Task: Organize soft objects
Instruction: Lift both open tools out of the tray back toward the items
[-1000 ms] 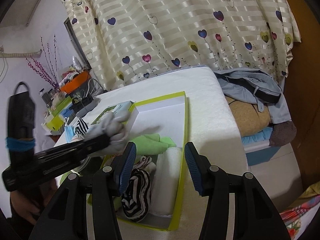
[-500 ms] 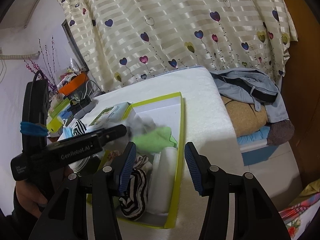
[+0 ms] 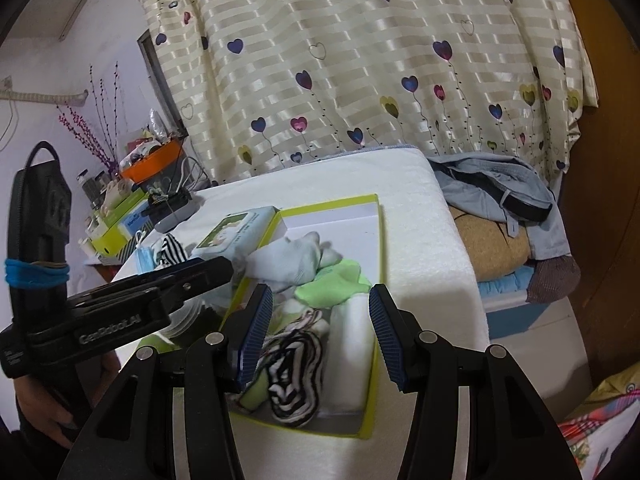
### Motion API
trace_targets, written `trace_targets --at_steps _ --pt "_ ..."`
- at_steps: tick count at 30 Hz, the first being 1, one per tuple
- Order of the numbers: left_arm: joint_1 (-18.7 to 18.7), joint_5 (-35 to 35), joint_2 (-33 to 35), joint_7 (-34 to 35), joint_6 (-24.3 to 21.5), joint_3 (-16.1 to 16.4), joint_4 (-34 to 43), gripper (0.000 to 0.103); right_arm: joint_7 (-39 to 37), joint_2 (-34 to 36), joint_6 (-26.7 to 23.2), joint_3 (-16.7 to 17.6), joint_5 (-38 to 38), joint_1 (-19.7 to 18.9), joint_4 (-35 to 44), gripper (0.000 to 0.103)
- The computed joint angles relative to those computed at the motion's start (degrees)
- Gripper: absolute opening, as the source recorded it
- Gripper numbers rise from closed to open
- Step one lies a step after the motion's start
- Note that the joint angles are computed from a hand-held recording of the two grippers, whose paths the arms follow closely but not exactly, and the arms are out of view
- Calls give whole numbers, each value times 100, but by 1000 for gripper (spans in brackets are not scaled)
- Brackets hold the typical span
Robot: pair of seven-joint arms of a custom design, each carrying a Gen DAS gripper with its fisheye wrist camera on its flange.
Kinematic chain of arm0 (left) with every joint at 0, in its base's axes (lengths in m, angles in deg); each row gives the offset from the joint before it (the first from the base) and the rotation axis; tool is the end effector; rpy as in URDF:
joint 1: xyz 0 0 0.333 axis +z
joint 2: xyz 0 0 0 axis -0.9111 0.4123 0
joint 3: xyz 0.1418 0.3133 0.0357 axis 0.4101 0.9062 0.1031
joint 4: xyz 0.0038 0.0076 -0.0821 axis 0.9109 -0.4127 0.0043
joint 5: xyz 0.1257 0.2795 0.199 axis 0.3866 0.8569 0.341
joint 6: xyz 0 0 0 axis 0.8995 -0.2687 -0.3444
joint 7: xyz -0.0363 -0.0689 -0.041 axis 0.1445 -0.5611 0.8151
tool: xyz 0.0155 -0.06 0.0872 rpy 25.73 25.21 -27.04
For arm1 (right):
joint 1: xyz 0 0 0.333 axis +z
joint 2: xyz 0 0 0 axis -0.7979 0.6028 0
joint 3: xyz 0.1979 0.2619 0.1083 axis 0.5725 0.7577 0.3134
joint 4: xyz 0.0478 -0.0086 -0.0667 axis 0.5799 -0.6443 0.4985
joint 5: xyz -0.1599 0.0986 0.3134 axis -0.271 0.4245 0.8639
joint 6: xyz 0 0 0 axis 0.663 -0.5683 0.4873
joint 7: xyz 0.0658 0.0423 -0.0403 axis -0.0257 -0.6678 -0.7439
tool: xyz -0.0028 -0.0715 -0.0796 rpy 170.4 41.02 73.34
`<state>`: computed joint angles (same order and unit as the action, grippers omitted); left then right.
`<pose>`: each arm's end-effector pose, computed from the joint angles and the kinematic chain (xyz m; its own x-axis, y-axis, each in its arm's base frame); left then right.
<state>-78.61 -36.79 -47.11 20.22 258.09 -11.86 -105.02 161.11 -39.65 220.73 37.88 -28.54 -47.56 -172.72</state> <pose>0.6955 -0.2579 0.4034 -0.3283 -0.9211 0.2094 -0.6739 0.0730 -0.7352 0.6546 0.1652 0.3725 0.1299 -0.9394 -0.3172 -0.6117 0.1758 -0.7713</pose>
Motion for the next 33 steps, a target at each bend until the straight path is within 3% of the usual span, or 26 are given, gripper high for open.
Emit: trace_targets --at_steps 13,24,33 --pt "1227 -334 -739 664 1019 -1339 -1438 41 -557 -534 173 -1013 838 1311 -577 52" --pt "2113 74 -1018 314 1597 -1964 -2283 41 -1178 -581 22 -1266 1356 1957 -575 52" --pt "2820 887 -1067 -364 1915 -2384 -2821 41 -1377 -490 -36 -1204 1409 2120 -480 52"
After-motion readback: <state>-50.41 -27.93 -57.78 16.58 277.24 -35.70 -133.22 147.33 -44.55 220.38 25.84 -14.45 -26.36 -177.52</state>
